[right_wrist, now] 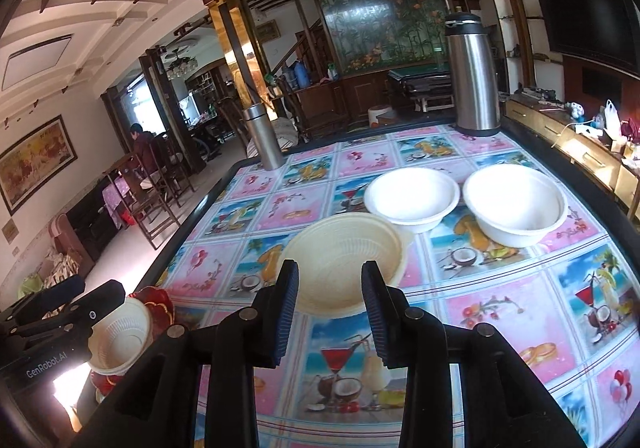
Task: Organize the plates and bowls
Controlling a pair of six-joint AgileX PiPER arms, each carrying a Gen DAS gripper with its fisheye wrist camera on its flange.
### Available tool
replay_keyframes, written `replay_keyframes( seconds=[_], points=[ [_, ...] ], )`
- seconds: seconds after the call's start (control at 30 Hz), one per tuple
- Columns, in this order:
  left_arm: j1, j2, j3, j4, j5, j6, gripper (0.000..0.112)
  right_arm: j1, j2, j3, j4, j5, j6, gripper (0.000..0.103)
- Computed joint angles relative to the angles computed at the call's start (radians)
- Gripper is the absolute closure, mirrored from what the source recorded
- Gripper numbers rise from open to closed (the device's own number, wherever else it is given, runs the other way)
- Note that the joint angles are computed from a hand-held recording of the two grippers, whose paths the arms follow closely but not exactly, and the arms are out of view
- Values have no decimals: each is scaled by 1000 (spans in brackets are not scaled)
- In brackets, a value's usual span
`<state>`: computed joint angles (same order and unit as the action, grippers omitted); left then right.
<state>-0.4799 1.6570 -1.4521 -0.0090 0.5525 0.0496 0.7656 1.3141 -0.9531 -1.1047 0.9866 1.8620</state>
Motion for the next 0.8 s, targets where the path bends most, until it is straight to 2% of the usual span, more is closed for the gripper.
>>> replay_keyframes(
  seconds=[0.13,0.27,0.4,0.53,0.63,0.7,0.8],
  points=[
    [-55,54,-59,71,18,-82,31,-77,-92,60,15,-13,-34,65],
    [-84,117,-133,113,49,-130,31,-196,-139,92,48,-104,-94,61],
    [-97,207,-243,125,96,-156,31,-345,-130,95,116,-260,-182,60],
    [-95,317,-389,97,171,-141,31,-491,-82,68,274,-428,-347,60],
    [-76,442,-581,45,296,-109,31,-588,-25,31,469,-522,-536,58],
    [-55,545,-751,-20,418,-84,31,-643,11,15,610,-577,-662,58],
    [-28,708,-1027,-105,610,-64,31,-701,53,3,731,-625,-777,58]
  ],
)
